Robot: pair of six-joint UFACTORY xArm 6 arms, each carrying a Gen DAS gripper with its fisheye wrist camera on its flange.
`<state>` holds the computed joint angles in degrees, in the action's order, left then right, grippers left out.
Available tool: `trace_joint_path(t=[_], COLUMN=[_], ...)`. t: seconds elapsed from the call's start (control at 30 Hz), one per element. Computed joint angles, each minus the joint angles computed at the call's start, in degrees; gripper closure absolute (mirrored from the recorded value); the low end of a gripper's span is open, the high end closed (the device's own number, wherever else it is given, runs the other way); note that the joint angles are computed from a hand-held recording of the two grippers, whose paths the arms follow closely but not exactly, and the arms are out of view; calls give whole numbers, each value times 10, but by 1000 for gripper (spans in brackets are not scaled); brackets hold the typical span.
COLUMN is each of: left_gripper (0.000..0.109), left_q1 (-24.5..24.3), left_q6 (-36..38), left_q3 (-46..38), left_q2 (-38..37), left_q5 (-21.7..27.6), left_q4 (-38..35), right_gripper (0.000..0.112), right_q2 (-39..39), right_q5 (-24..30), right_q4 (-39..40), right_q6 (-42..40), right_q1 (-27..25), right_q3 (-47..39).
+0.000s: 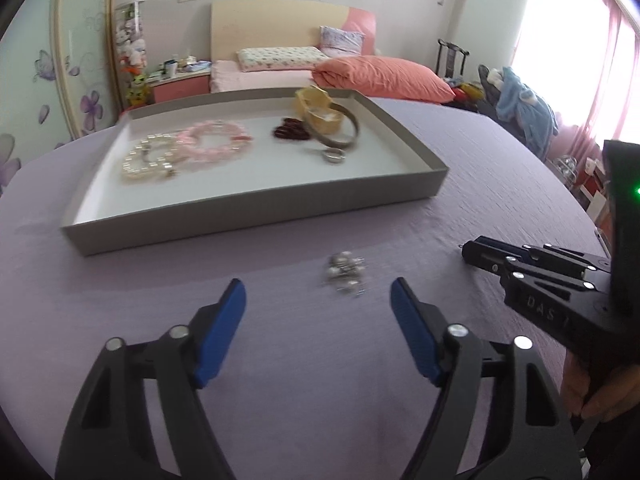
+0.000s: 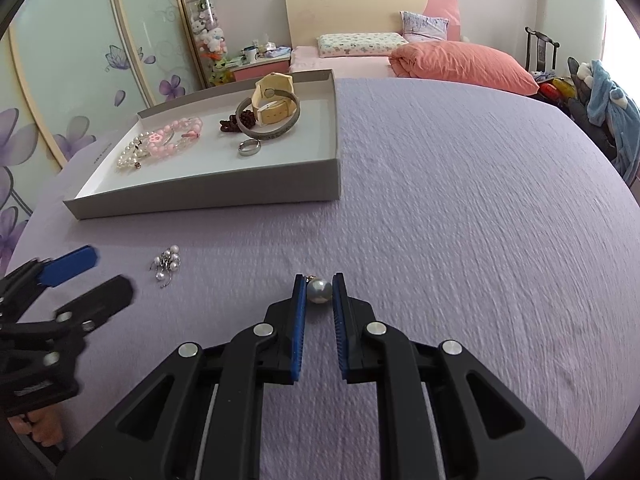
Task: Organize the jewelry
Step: 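Grasp the pearl cluster earring with the left tool while the right tool holds its earring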
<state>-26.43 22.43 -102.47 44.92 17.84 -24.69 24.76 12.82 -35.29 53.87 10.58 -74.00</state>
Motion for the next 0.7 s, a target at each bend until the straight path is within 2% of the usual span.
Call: trace_joint_path(t=[0.23,0.33,0.37,0.4,0.57,0.7], left_gripper=[64,85,96,102,102,102], left_q1=[-9,-11,-11,-11,-4,8], left_q6=[-94,-111,-114,-111,-77,-47], left_q3=[-81,-95,-96,-97,-68,-12], left_q2=[54,63,63,64,46,12], left_q5=[43,48,49,51,42,17], left_q4=[94,117,124,124,84,62], right_gripper=[99,99,99,99,99,99], right_q2=[-8,-7,-6,-5,-8,-7], right_q5=[-15,-20,-21,-21,-31,-35], right_q4=[18,38,42,45,50,56], right_q6=[-16,-32,-35,-37,-43,-54], right_q1=[-5,-4,-3,-2,0,8], right_q3=[15,17,16,16,18,10])
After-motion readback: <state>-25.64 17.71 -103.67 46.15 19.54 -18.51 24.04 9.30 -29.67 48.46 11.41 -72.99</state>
